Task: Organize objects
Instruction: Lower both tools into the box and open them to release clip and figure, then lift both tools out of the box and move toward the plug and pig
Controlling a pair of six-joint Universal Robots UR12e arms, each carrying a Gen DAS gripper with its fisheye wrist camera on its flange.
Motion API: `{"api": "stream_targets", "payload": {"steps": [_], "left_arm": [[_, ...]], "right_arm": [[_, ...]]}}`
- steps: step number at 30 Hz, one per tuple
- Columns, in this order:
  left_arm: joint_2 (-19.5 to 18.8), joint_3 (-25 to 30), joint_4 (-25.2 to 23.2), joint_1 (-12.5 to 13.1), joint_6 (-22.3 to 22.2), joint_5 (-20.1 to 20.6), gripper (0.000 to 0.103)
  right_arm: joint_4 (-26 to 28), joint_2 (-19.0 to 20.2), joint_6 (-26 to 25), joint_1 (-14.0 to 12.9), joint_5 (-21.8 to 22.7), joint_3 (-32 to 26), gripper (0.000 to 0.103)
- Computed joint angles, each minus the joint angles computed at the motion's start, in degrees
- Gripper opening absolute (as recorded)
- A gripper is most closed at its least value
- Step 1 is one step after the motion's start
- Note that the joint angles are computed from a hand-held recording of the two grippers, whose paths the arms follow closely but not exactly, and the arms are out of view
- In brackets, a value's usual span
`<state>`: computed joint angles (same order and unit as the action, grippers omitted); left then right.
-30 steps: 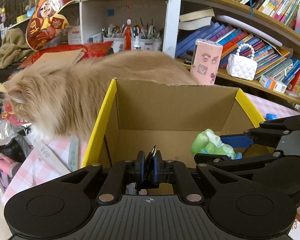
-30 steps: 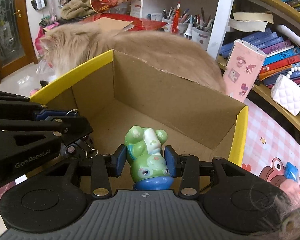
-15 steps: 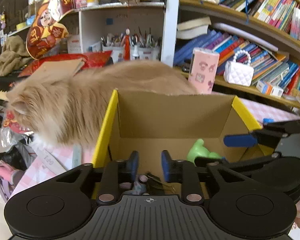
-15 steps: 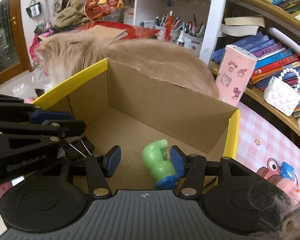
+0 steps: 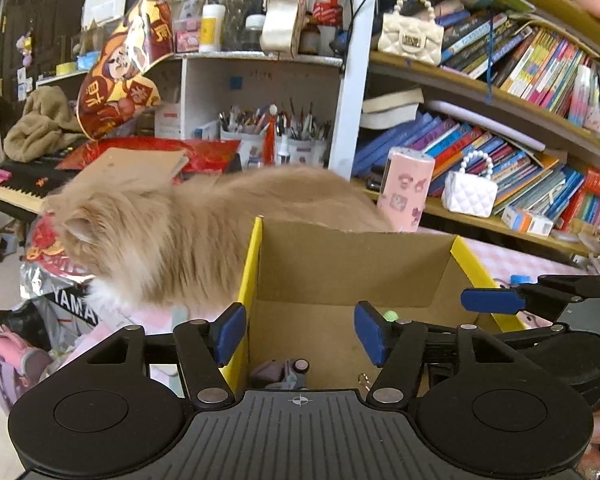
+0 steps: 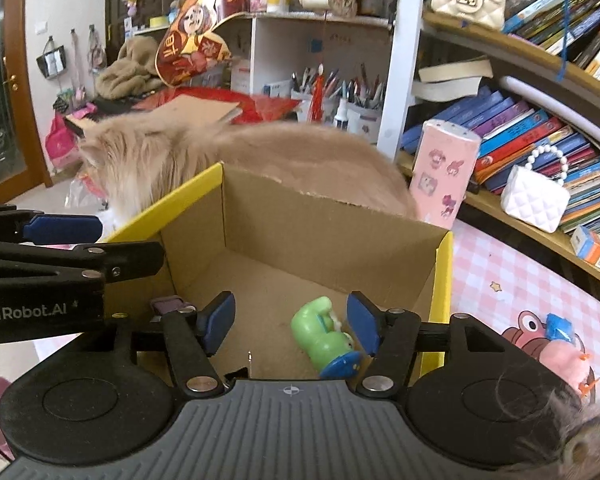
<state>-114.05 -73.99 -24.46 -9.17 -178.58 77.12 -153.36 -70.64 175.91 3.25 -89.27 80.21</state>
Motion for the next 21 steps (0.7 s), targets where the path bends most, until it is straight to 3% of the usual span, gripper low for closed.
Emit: {"api": "stream_targets", "payload": {"steps": [10, 21], "left_arm": [[4.5, -6.2, 5.0, 1.7, -1.4, -0.1, 0.072], [9.6, -12.7, 4.4, 3.4, 0.2, -0.8, 0.073]], "right_arm": [[-4.4, -3.1, 3.8, 2.5, -6.4, 3.9, 0.062], [-4.1, -7.0, 9.7, 5.1, -12.1, 9.1, 0.067]]}}
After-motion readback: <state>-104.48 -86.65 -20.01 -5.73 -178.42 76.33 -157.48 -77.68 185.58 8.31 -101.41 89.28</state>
